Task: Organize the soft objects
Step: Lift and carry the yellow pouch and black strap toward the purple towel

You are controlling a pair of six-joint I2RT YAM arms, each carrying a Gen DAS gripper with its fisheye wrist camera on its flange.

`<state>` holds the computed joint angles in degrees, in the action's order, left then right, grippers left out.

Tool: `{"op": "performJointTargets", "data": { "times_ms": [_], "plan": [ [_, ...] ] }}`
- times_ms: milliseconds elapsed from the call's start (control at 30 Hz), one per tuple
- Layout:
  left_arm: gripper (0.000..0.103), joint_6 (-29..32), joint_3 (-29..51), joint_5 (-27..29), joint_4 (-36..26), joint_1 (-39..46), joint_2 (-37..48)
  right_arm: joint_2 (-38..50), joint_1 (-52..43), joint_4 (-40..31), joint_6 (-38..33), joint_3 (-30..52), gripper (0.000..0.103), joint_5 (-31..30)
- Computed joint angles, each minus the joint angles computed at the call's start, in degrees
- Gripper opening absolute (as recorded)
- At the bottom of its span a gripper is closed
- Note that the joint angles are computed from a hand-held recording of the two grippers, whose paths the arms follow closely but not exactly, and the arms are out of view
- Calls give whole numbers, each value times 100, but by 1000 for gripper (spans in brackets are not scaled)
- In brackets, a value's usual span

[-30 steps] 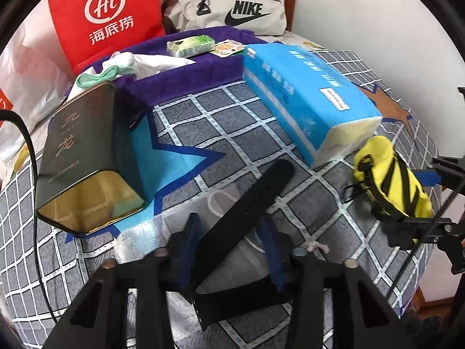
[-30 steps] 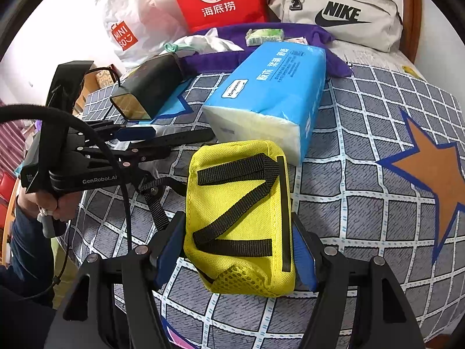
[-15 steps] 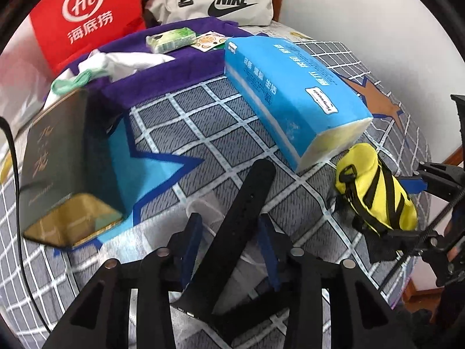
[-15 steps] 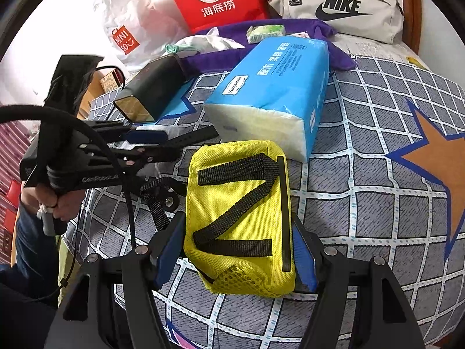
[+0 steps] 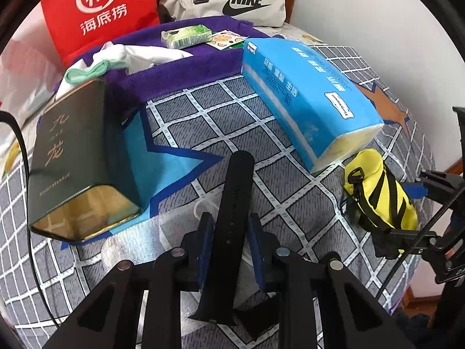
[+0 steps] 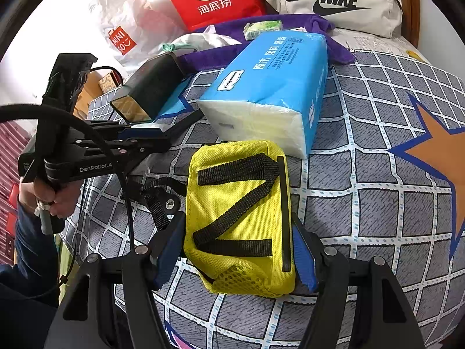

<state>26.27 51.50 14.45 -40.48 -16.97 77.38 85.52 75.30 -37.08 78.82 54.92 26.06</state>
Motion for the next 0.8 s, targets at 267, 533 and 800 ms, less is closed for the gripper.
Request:
{"op": "performJointTargets", "data": {
  "times_ms": [267,533,800],
  "plan": [
    [21,-181,63,41,41,0,-9,38,-41,-16,23,32,67,-13],
    [20,-191,573,673,-427,632,-136,-19,-39,-236,-46,237,67,116],
    [20,-113,765,935,-681,1018,-297,-85,108,-511,-63,508,67,251]
  ]
}}
